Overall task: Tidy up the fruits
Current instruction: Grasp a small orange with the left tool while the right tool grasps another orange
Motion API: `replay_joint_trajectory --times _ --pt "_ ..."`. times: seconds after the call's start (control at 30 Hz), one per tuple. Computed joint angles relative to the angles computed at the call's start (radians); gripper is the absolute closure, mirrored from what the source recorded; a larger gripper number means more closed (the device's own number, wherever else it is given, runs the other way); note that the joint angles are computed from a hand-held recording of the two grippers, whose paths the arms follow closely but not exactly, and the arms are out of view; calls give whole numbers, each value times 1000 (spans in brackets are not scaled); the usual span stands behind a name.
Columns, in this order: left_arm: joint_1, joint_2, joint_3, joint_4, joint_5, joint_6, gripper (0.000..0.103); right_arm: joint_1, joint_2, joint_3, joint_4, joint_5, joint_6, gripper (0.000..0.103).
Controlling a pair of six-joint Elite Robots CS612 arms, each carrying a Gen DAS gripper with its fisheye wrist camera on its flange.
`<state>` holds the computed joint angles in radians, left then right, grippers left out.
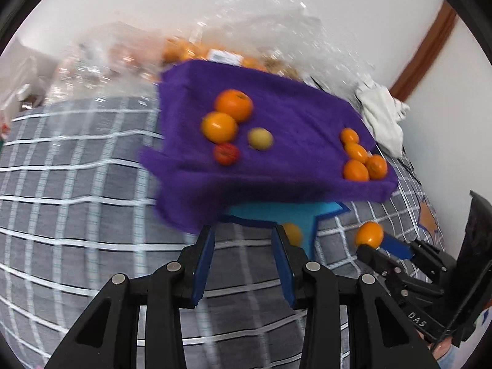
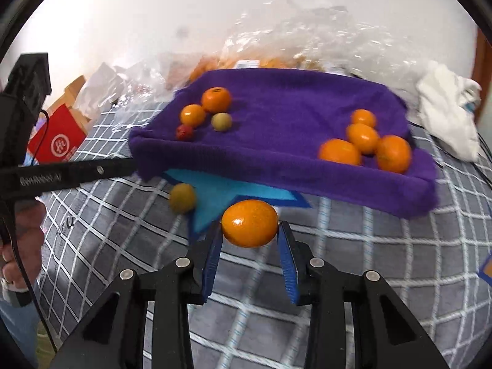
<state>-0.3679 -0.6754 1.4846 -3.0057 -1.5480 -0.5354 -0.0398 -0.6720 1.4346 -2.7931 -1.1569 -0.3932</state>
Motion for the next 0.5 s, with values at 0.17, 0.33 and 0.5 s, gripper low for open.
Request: replay_joint_trajectory --times 0.17,0.33,0.5 --pt "-14 34 -53 46 -25 10 66 -26 -20 34 -37 -23 24 67" --pt "-22 52 -79 58 -37 19 66 -42 -25 43 -53 -38 41 67" --pt "-29 59 -85 45 -39 46 77 -50 -24 41 -51 -38 56 67"
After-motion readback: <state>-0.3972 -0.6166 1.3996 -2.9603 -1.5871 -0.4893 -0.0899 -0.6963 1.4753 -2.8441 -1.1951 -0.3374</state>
